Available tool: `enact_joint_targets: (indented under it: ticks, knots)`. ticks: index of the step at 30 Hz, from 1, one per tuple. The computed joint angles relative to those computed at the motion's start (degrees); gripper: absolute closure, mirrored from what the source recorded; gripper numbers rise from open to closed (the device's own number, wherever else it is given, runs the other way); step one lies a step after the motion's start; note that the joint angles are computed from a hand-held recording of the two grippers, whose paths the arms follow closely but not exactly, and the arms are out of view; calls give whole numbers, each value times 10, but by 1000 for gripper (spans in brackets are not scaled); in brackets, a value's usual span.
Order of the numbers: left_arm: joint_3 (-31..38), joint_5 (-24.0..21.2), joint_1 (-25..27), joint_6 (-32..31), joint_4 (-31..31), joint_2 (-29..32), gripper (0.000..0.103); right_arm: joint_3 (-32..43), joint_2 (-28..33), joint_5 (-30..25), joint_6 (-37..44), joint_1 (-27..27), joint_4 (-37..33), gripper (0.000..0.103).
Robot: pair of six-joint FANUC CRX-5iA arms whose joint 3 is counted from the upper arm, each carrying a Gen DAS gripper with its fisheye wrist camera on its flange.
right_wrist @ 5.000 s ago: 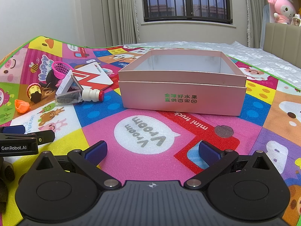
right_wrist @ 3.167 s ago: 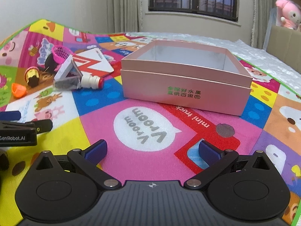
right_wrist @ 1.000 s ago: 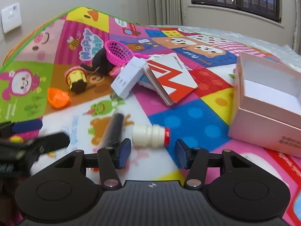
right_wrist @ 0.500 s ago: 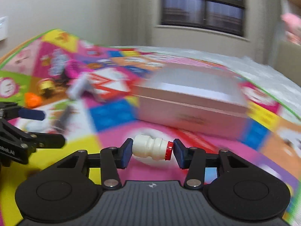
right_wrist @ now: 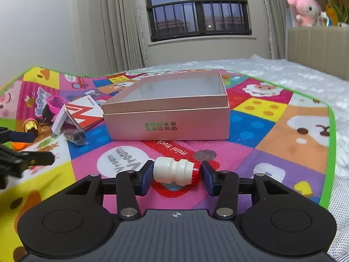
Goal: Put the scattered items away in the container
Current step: 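Carry the bottle and black tube over the pink box and release both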
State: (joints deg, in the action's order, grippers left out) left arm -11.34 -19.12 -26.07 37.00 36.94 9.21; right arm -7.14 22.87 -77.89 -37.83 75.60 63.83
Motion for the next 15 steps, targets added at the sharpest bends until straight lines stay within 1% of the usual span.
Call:
enact_joint_targets:
  ticks: [1, 3, 5, 6, 8, 9, 13, 15]
  knots:
    - [17, -2, 0, 10, -21, 11, 0, -3, -2, 4, -6, 0, 1, 56]
    - [66, -16, 1, 73, -102, 38, 0, -4, -2, 3, -9, 0, 1, 56]
    - [112, -39, 0, 137, -162, 64, 0, -1, 1, 1, -1, 1, 3, 56]
    - [129, -52, 0, 161, -179, 74, 0, 3, 4, -1, 4, 1, 2, 56]
    - [155, -71, -1, 190, -196, 94, 0, 7, 7, -1, 12, 1, 0, 54]
    - [160, -70, -2, 193, -197, 100, 0, 7, 7, 0, 13, 0, 1, 52]
    - [165, -50, -6, 188, -190, 111, 0, 8, 7, 0, 17, 0, 0, 52]
    - [160, -42, -8, 192, -196, 107, 13, 15, 11, -4, 26, 0, -5, 52]
